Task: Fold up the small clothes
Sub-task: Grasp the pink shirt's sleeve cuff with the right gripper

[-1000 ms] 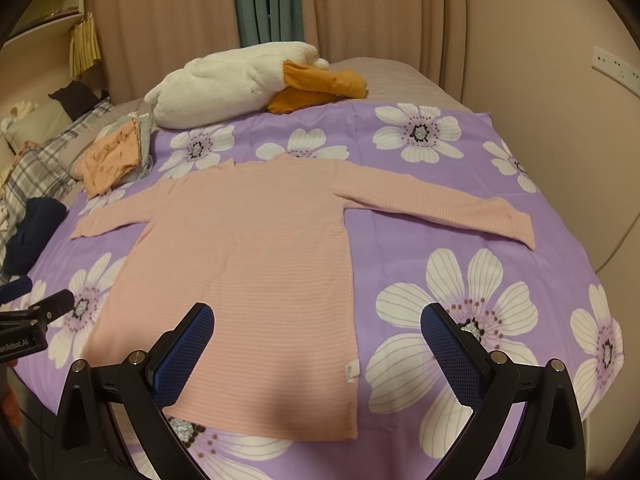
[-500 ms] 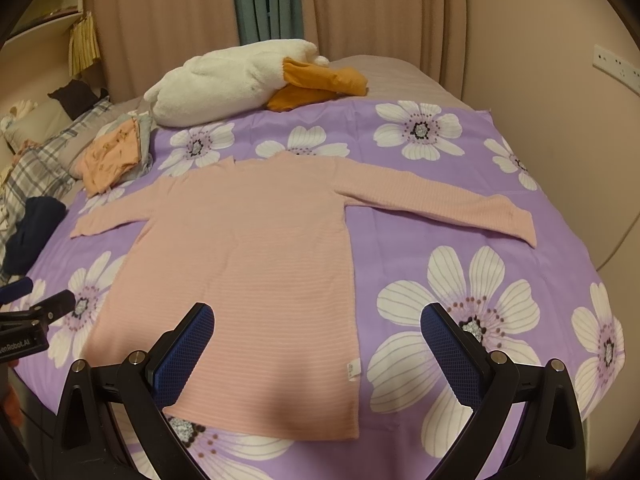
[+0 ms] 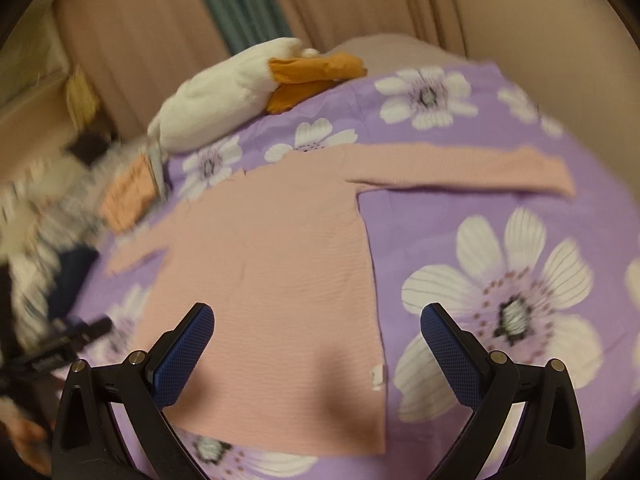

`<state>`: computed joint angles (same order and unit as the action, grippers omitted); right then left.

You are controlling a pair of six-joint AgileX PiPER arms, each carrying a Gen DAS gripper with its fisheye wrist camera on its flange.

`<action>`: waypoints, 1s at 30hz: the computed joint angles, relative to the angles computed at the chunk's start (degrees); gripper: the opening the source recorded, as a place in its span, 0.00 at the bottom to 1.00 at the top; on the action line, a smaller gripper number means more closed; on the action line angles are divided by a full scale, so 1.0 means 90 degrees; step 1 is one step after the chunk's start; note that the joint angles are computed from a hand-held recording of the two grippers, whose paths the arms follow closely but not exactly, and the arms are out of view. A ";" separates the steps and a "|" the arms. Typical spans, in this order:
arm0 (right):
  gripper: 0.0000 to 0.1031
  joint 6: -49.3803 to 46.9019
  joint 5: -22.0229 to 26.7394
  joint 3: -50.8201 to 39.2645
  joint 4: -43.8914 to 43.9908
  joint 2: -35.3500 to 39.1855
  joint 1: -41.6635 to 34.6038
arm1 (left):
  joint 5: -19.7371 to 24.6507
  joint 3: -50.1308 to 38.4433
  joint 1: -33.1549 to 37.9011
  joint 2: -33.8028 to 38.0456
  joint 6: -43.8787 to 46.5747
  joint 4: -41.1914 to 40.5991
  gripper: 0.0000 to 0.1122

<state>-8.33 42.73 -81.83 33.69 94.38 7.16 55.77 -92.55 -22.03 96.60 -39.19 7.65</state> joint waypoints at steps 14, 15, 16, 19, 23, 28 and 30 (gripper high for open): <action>0.96 0.0426 -0.0194 -0.1189 0.1749 0.2278 -0.2275 | 0.0447 -0.1809 0.0949 0.1850 0.0735 -0.1379 0.92; 0.95 0.0301 -0.0233 -0.1319 0.1996 0.2456 -0.2373 | 0.0308 -0.1878 0.0953 0.1916 0.0742 -0.1360 0.92; 0.93 0.0379 -0.0214 -0.1528 0.2159 0.2682 -0.2462 | 0.0255 -0.2001 0.0941 0.2006 0.0743 -0.1339 0.92; 0.87 0.0545 -0.0337 -0.2064 0.2499 0.3248 -0.2607 | -0.0103 -0.2276 0.0894 0.2194 0.0787 -0.1218 0.92; 0.76 0.0468 -0.0473 -0.2612 0.3024 0.3810 -0.2753 | -0.0072 -0.2848 0.0880 0.2573 0.0845 -0.1119 0.92; 0.51 0.0992 -0.0796 -0.3180 0.3054 0.4271 -0.2862 | 0.0388 -0.3425 0.0921 0.2930 0.0833 -0.1055 0.92; 0.35 0.1372 -0.0783 -0.3402 0.2636 0.4387 -0.2877 | 0.0526 -0.3526 0.0946 0.3011 0.0813 -0.1018 0.92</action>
